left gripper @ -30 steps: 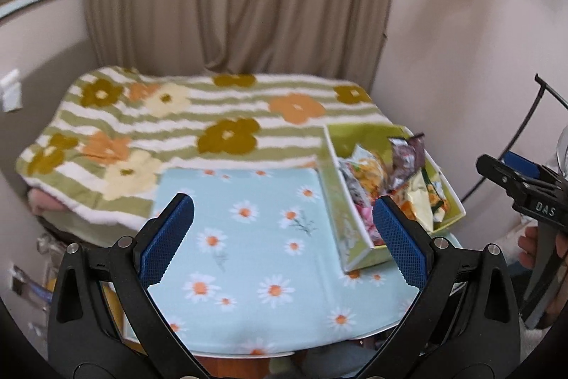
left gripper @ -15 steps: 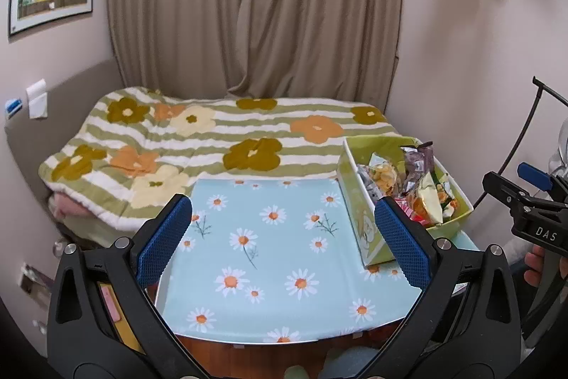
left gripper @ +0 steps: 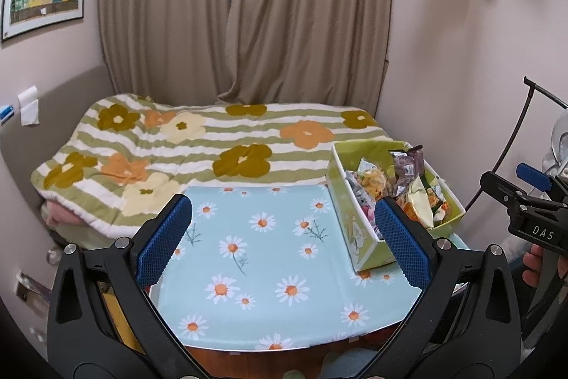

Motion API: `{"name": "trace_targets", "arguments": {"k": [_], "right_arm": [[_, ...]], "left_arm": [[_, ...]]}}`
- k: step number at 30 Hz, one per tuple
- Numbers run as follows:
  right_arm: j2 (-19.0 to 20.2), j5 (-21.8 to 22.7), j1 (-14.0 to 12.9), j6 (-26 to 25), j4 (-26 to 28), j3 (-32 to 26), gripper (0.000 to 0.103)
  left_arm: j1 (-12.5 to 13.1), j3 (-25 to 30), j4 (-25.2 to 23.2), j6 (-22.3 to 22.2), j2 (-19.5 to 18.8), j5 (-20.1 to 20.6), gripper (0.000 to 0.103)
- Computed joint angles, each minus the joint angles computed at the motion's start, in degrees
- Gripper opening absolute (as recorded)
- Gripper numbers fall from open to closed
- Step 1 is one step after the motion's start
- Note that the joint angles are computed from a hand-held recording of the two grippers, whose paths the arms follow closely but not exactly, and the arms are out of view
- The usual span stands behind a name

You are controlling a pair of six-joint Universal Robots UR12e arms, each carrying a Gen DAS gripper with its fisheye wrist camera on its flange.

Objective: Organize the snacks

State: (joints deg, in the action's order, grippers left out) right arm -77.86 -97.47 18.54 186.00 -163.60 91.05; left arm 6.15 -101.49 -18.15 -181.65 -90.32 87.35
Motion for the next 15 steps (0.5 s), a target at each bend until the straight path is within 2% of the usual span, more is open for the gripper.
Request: {"name": "trace_targets", "arguments": {"k": [15], "right_arm": [[0.4, 0.79, -0.18, -0.21, 0.98, -0.46, 0.096]], "left_arm": [[-0.15, 0.58, -0.28, -0.34, -0.5, 1.01, 0.102]]}}
